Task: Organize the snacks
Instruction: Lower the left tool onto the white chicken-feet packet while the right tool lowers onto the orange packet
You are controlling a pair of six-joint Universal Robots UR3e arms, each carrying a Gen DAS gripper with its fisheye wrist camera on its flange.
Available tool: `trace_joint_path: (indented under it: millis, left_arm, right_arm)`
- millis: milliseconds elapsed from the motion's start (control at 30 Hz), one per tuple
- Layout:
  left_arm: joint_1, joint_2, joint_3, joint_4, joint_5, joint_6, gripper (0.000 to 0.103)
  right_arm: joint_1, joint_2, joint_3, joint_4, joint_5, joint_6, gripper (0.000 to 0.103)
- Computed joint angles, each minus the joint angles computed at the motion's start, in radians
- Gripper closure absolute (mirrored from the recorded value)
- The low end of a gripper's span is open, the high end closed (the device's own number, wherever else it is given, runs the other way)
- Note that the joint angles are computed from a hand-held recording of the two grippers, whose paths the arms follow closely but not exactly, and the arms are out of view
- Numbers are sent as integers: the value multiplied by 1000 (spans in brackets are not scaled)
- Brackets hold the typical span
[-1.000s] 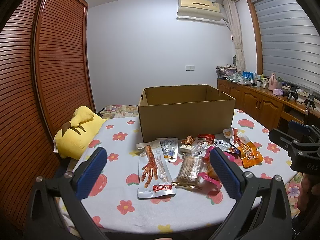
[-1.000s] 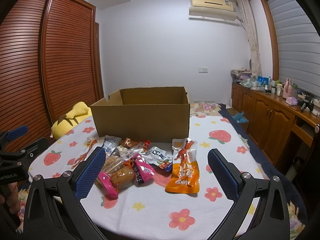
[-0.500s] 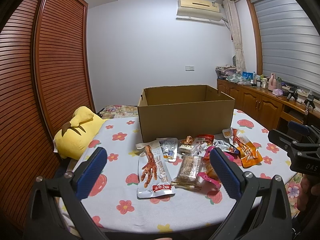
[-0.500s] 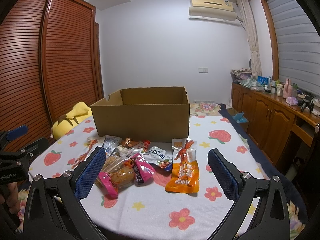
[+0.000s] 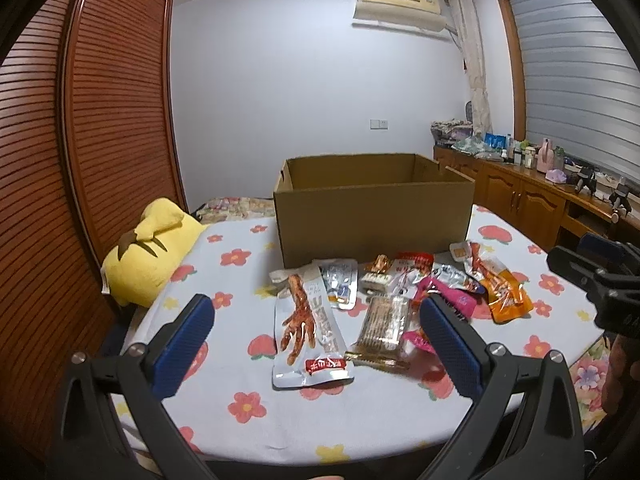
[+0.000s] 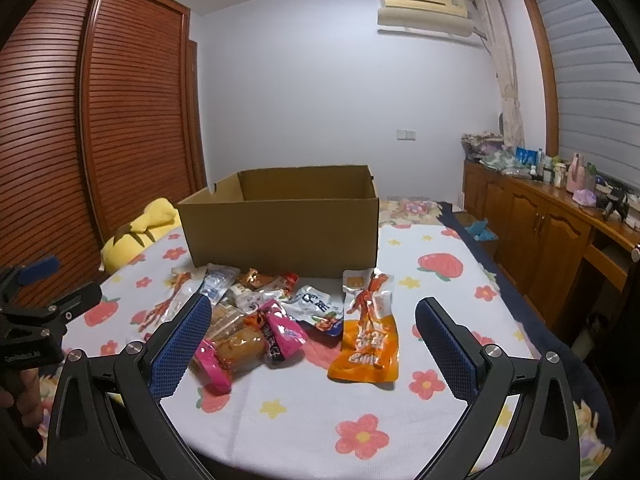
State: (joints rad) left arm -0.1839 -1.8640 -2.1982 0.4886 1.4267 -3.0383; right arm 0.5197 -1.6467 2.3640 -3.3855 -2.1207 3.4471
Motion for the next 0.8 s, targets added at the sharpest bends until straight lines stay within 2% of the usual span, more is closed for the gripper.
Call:
trace_joint_path:
  millis: [267,333,500,667,800]
  left_arm:
    - [33,-72,50,-25,-59,19,0]
    - [33,-90,73,-40,-56,27,0]
    - [40,-143,144,-103,-70,56,0]
    - [43,-195,230,-188,-78,85,0]
    - [54,-225,282,-238,-104,90,0]
  right_arm:
    - [-89,8,31,-17,96,-49,0]
    - [-125,8,36,-17,119,-67,5]
    - [-277,-38,51,33,269,-116,11]
    - [-381,-40,32,88,359,-189,17]
    - [-479,-21,5,165,474,-241,20]
